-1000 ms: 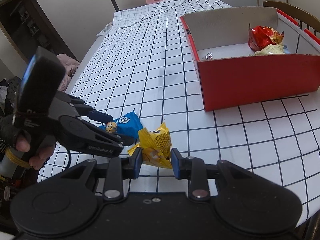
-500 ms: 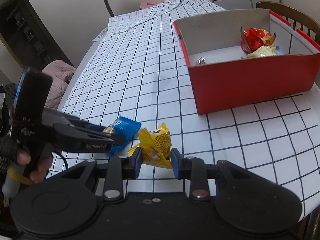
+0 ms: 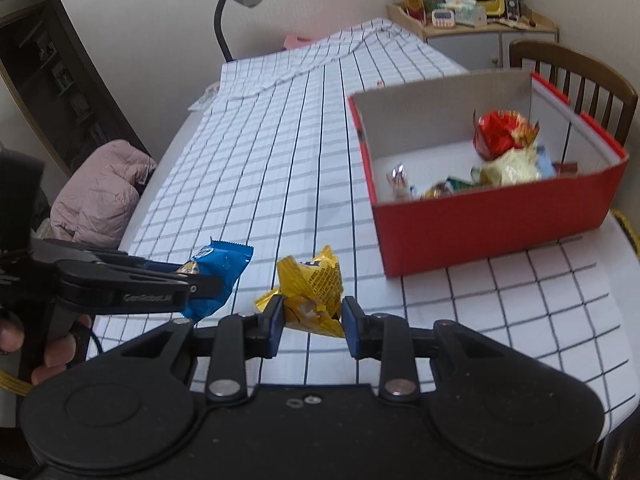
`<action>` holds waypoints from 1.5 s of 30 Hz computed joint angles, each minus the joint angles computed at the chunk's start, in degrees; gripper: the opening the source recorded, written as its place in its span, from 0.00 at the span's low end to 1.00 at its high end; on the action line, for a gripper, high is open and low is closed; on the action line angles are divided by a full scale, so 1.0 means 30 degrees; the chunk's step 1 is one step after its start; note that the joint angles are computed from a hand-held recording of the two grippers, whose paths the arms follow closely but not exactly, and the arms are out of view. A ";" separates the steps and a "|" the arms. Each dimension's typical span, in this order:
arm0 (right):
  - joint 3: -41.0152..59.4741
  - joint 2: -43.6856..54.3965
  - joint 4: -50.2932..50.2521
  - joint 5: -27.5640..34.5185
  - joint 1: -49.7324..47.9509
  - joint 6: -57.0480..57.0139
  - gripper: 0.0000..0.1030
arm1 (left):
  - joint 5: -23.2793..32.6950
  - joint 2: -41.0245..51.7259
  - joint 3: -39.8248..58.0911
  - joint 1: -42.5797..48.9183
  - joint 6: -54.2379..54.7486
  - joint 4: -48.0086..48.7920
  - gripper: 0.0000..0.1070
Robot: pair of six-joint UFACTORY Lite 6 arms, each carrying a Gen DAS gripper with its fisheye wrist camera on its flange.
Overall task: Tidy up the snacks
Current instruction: 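Carry the blue cookie packet and yellow M&M's bag into the red shoebox, open both tools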
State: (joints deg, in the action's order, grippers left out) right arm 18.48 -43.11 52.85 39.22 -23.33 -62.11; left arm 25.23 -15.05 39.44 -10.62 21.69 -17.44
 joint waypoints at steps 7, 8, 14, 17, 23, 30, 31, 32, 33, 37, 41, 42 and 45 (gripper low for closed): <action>0.2539 0.1658 0.0807 0.1068 -0.1963 -0.1951 0.28 | 0.1172 -0.0057 0.2635 -0.1106 -0.1639 0.0099 0.31; 0.2942 0.2096 0.0993 0.1140 -0.2271 -0.2318 0.28 | 0.1194 0.0180 0.3093 -0.1399 -0.2031 0.0329 0.31; 0.5436 0.5224 0.2057 0.0845 -0.3466 -0.4196 0.28 | 0.0845 0.2481 0.5968 -0.3717 -0.5584 0.2648 0.31; 0.6853 0.7076 0.2492 0.0795 -0.4177 -0.5103 0.28 | 0.0671 0.4199 0.7633 -0.4809 -0.7485 0.3889 0.31; 1.0113 1.1169 0.3072 0.0521 -0.5441 -0.6835 0.28 | 0.0935 0.8344 1.1759 -0.6397 -1.0837 0.6054 0.31; 1.4173 1.6056 0.2779 0.0131 -0.6262 -0.7628 0.28 | 0.1938 1.3289 1.6975 -0.7799 -1.4314 0.8468 0.31; 1.4678 1.6677 0.2677 0.0006 -0.6239 -0.7672 0.28 | 0.2169 1.3989 1.7697 -0.7901 -1.4562 0.8589 0.31; 1.5212 1.7306 0.2541 -0.0062 -0.6206 -0.7651 0.28 | 0.2449 1.4707 1.8479 -0.8002 -1.4773 0.8662 0.31; 1.5733 1.7904 0.2380 -0.0070 -0.6216 -0.7572 0.28 | 0.2763 1.5499 1.9352 -0.8096 -1.4941 0.8708 0.31; 1.7776 2.0131 0.1736 -0.0165 -0.6048 -0.7007 0.28 | 0.3993 1.8328 2.2535 -0.8464 -1.5788 0.9312 0.31; 1.9283 2.1813 0.1609 -0.0478 -0.5805 -0.6903 0.28 | 0.5232 2.0991 2.5798 -0.8779 -1.6366 0.9951 0.31; 1.9660 2.2209 0.1473 -0.0609 -0.5701 -0.6682 0.28 | 0.5573 2.1670 2.6672 -0.8821 -1.6436 1.0035 0.31; 2.1218 2.3662 0.0763 -0.0662 -0.5498 -0.5749 0.28 | 0.6984 2.4028 2.9976 -0.8903 -1.6448 1.0111 0.31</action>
